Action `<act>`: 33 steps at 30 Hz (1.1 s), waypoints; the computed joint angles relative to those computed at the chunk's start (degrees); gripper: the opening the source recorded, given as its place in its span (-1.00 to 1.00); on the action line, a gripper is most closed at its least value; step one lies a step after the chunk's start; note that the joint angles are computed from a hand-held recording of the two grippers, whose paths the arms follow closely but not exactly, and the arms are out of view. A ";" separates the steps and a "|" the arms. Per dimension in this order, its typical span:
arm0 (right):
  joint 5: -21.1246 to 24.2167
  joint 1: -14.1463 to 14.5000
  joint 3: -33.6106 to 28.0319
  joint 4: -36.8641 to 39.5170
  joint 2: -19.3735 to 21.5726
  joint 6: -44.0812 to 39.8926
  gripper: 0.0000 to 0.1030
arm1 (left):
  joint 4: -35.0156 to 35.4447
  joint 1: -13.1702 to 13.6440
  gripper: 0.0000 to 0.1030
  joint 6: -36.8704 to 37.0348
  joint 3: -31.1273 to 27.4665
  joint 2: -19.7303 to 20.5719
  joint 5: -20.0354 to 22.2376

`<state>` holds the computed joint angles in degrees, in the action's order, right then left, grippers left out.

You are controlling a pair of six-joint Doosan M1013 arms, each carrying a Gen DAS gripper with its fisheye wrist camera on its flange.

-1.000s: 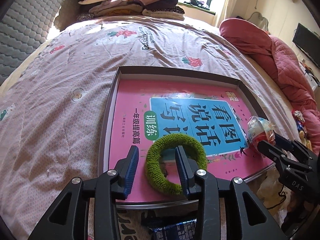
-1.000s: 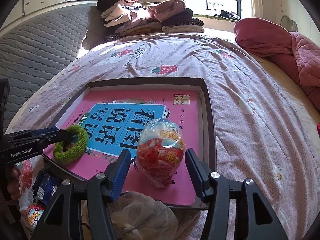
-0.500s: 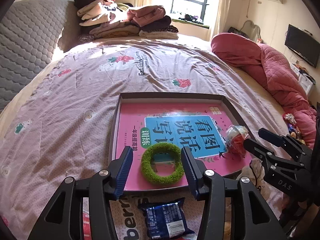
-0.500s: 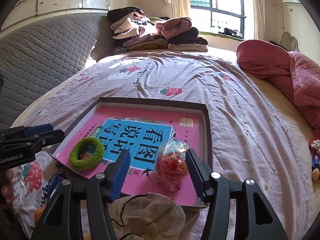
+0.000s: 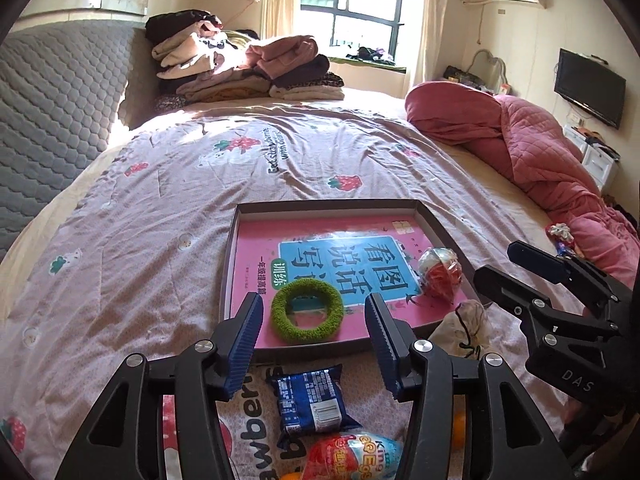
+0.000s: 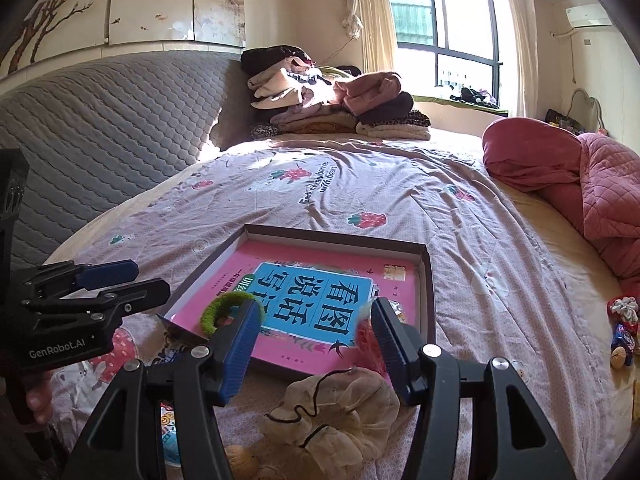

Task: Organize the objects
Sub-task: 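Lower the bagged red item into the tray and open the right tool, then reach the left tool to the bagged egg-shaped toy and grasp it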

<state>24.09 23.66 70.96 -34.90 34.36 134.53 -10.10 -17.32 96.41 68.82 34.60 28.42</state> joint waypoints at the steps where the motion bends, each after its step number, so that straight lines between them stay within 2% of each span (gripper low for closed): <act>1: -0.22 0.22 0.28 -1.00 -0.27 0.64 0.11 | 0.09 -0.04 0.06 -0.01 0.53 -0.37 -0.19; 12: -2.34 1.76 5.15 -9.51 -3.26 9.71 0.11 | -1.13 -0.16 0.06 0.66 5.80 -3.37 -2.07; 17: -2.18 2.27 6.58 -10.73 -3.96 11.98 0.12 | 0.88 -0.57 0.06 -1.00 8.20 -4.59 -3.90; 33: 0.37 3.83 9.31 -8.67 -5.21 12.27 0.12 | -1.06 -0.69 0.06 1.01 11.40 -6.03 -3.42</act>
